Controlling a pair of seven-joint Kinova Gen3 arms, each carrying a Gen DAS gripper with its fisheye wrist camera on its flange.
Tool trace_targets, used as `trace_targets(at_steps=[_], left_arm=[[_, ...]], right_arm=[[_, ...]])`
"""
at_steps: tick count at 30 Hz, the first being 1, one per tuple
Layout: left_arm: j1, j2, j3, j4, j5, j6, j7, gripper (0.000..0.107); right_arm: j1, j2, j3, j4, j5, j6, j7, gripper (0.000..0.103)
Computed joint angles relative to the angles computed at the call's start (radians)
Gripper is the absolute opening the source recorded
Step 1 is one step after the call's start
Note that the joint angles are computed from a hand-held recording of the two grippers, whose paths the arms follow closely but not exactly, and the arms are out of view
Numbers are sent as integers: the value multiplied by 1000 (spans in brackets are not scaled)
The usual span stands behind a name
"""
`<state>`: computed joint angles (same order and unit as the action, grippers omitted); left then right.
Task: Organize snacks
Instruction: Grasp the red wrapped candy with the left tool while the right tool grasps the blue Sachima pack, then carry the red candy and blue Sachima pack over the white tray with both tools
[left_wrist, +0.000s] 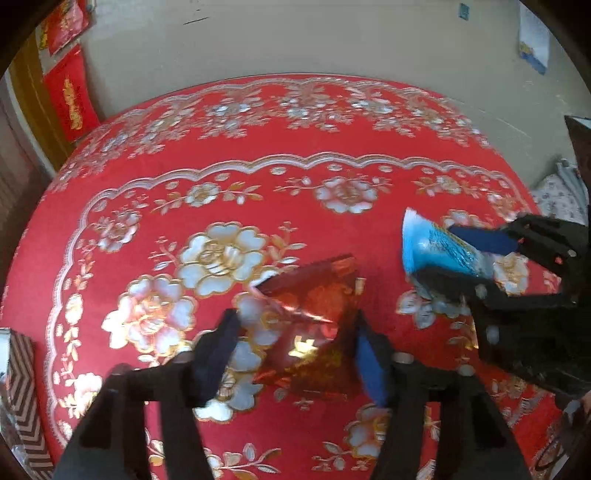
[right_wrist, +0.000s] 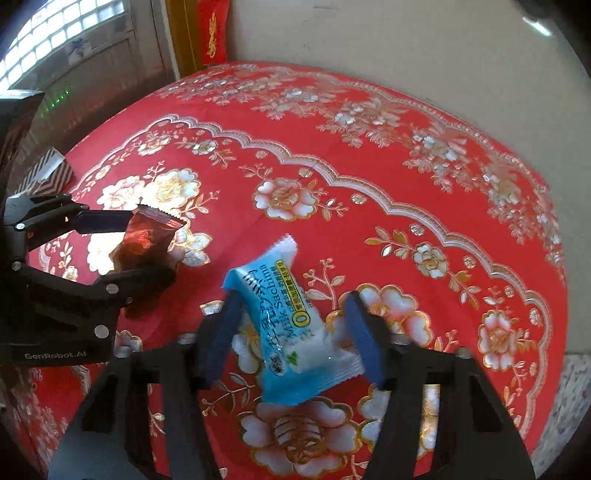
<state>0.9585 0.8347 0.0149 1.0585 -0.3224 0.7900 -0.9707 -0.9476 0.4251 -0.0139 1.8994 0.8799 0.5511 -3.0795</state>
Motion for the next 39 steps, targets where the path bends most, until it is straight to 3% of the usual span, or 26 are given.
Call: trace_targets(at_steps=[1,7,15,19,29,39], left_arm=[[0,-2,0,4,-1,-4,-3,41],[-3,-39,-2,72,1,-42,7,36],[44,-128,-49,235,-73,-110,108,36],[63,-167,-62,310,-122,-137,174,36],[91,-267,-78,482,-242,-201,329,36],[105,-351,-83,626,-388,-229,509,36]], right_arm=[[-7,-5,4,7,5,-4,-17,30],[-67,-26,-1,37,58,43,-157,30],[-120,-32,-79,33,126,150,-332,30],[-142,-13,-108,4,124,198,-361,30],[-205,25,-126,-58,152,212,-453,30],[-263,84,-109,-173,138,219,-411,30]])
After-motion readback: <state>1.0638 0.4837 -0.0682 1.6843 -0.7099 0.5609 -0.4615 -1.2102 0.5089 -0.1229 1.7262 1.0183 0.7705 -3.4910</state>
